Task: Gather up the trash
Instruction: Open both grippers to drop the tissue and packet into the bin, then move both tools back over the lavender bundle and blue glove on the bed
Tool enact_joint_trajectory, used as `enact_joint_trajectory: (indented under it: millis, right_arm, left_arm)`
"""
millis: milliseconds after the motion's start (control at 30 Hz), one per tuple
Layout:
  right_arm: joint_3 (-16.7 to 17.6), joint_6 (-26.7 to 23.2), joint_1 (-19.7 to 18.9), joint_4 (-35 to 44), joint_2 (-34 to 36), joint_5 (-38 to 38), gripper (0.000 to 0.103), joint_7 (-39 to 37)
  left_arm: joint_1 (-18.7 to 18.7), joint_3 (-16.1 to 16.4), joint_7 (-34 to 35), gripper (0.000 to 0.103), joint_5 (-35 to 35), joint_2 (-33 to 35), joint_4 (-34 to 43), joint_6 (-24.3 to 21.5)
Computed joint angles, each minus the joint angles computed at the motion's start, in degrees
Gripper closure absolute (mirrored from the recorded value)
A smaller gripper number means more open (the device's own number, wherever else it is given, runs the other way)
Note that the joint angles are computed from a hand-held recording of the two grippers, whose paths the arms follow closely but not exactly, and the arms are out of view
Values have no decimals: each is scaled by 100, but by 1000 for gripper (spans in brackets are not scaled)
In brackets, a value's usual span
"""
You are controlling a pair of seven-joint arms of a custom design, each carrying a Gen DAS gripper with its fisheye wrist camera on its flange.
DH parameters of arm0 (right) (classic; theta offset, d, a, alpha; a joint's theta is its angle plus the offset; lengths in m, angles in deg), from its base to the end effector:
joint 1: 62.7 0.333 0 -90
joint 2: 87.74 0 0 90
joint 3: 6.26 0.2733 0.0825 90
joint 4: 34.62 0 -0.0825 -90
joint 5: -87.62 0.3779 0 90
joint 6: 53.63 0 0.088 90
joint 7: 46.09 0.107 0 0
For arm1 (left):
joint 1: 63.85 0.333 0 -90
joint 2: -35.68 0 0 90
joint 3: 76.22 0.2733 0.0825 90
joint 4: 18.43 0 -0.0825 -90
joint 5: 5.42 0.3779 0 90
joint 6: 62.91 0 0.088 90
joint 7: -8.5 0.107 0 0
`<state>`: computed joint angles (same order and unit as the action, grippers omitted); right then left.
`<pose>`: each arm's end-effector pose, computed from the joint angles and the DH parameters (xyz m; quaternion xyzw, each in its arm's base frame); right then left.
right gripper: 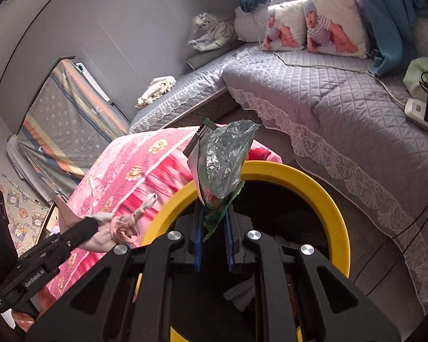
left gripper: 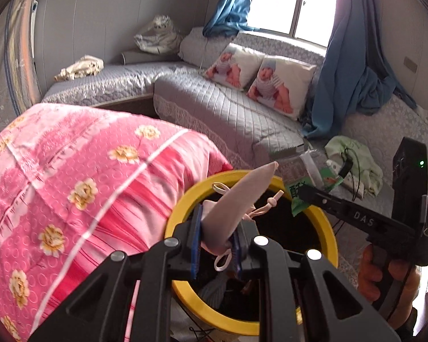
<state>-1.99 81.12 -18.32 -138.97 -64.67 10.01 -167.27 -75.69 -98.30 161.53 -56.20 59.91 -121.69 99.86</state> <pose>0.4358 0.4701 0.3021 -0.3372 0.8188 -0.2287 0.4044 0.5809 -0.3145 0.3439 -0.3314 0.8509 -0.4017 0.0687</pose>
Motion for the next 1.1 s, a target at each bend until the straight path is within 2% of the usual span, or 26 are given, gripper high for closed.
enact_joint_trajectory:
  millis: [133,300,333,367,500,567,833,1100]
  right_arm:
    - [-8,68,6,-9,55,-13,90,109]
    - [-27,155,-10,-8,76,-3,89,173]
    - [-34,182,-22,-9,79,5,89,176]
    - [-32,192,-30,11,78,39,87,154]
    - [-26,83,-29,63,90,214,71,48]
    - [-39,88,-26,63,86,227,70,77]
    - [-38,-29,0,230,110,360,69,-233]
    - [-106,-61,77,1005,415,497,68,-1188]
  left_arm:
    - [-211,218,-454,86,501,239,197,-127]
    - [-177,233,-765,86,742,370,316,-307]
    - [-164,219,-782,83,749,370,302,-286]
    - [-142,209,-796,80,756,377,304,-295]
    - [-102,185,-830,73,780,399,308,-256]
    - [-37,134,-797,67,703,388,300,-238]
    - [184,46,-644,67,364,322,341,-222]
    - [482,43,-383,67,-168,159,350,-55]
